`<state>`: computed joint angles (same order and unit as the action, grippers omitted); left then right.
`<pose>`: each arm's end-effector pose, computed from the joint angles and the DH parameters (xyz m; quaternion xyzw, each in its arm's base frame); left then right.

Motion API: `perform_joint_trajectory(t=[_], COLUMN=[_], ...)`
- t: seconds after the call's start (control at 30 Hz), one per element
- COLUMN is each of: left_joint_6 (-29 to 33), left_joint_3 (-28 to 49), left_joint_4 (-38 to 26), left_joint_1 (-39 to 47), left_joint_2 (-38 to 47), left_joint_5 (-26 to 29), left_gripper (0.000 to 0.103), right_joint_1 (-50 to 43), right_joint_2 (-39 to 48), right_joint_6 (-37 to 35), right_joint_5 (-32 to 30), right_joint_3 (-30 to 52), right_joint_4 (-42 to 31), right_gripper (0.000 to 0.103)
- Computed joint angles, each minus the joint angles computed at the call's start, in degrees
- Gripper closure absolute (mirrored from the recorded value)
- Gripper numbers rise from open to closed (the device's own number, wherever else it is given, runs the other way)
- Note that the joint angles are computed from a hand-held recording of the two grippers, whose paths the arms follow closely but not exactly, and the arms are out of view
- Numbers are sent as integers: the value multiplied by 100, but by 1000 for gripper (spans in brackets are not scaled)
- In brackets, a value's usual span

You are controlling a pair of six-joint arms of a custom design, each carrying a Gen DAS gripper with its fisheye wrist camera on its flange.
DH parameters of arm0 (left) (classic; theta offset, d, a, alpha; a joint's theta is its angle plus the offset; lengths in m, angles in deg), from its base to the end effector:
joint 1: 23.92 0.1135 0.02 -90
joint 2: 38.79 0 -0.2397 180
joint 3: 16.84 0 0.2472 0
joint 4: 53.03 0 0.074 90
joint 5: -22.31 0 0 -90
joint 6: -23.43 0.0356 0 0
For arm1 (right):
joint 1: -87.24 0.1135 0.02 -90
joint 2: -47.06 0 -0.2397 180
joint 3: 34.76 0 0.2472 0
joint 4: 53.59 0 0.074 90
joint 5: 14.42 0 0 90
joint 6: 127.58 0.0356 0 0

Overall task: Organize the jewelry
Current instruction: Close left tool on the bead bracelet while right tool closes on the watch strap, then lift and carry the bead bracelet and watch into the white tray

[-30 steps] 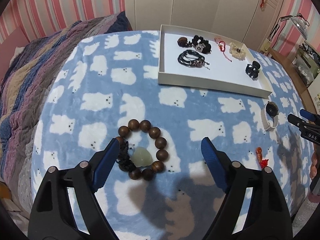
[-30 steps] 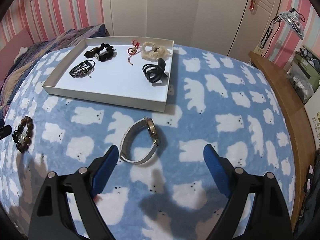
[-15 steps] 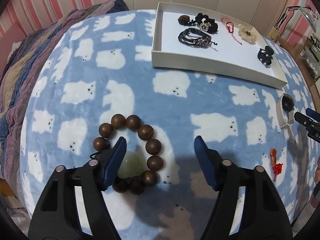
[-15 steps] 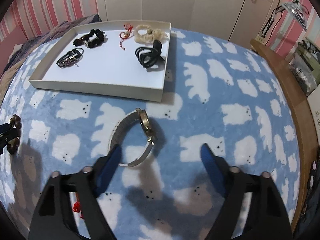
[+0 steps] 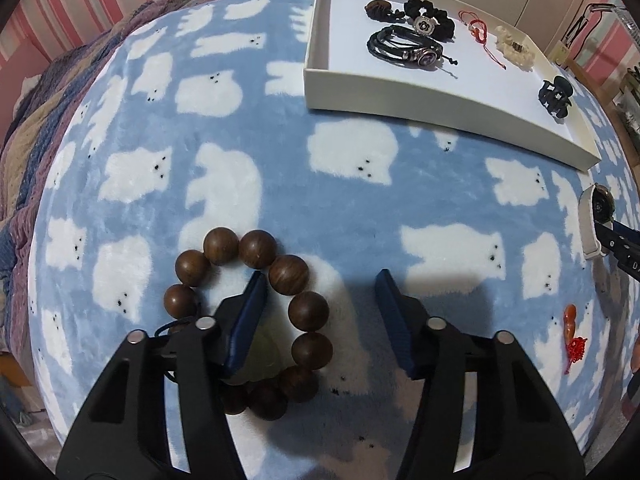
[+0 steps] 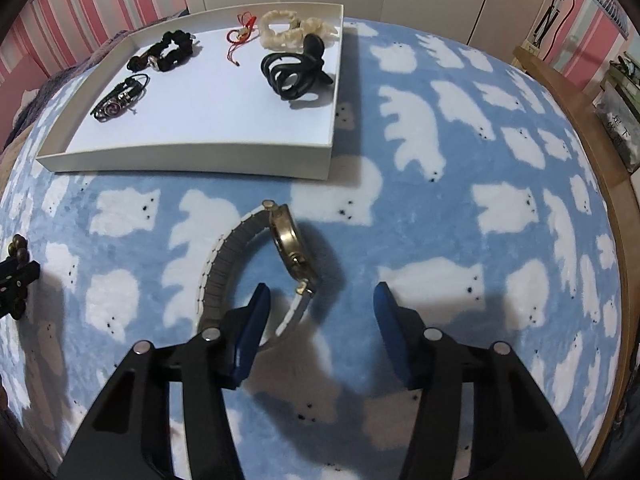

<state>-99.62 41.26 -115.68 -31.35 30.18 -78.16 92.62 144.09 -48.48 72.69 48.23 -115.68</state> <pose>0.2068 -0.0204 0.1861 -0.2313 0.9581 0.0353 0.1651 0.3139 0.0314 0.1851 -0.1435 0.9819 0.0192 0.1218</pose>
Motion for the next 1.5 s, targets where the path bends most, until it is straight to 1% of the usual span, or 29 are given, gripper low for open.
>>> perform_joint_trajectory(t=[0.07, 0.1, 0.13, 0.2, 0.23, 0.37, 0.4, 0.5, 0.7, 0.87, 1.07, 1.1, 1.17, 1.3, 1.5], left_joint_6=[9, 18, 27, 51, 55, 125, 133, 125, 58, -46, -208, -218, -225, -335, -409], left_joint_3=[46, 65, 91, 116, 122, 92, 93, 92, 78, 218, 478, 513, 605, 835, 1017], left_joint_4=[8, 10, 1, 4, -8, -5, -7, -86, -422, -870, -1287, -1296, -1402, -1470, -1420], left_joint_1=[27, 44, 65, 106, 125, 226, 220, 169, 82, 44, -17, -23, -21, -261, -431], left_joint_2=[76, 98, 127, 161, 169, 114, 114, 2, -686, -1263, -1743, -1770, -1942, -1940, -1911], left_joint_5=[-37, -46, -59, -50, -78, -20, -29, -127, -289, -488, -716, -718, -685, -877, -879], left_gripper=[59, 65, 68, 72, 77, 78, 78, 79, 80, 80, 81, 84, 85, 85, 85], right_joint_1=[9, 36, 46, 80, 93, 72, 61, 34, 4, -32, -60, -62, -64, -94, -139], right_joint_2=[72, 95, 94, 122, 143, 184, 193, 116, -51, -248, -383, -402, -420, -472, -478], right_joint_6=[13, 31, 31, 35, 41, 43, 53, 61, 3, -22, -59, -63, -65, -72, -88], right_joint_5=[-64, -46, -29, -14, -22, -133, -173, -233, -329, -411, -500, -514, -536, -565, -587], right_joint_3=[40, 52, 54, 78, 97, 143, 157, 125, 33, -13, -41, -40, -33, -22, -1], right_joint_4=[-35, -28, -25, -30, -36, -21, -32, -12, 20, -5, -52, -59, -68, -86, -97], right_gripper=[61, 61, 61, 65, 66, 78, 83, 90, 90, 90, 90, 90, 90, 90, 90])
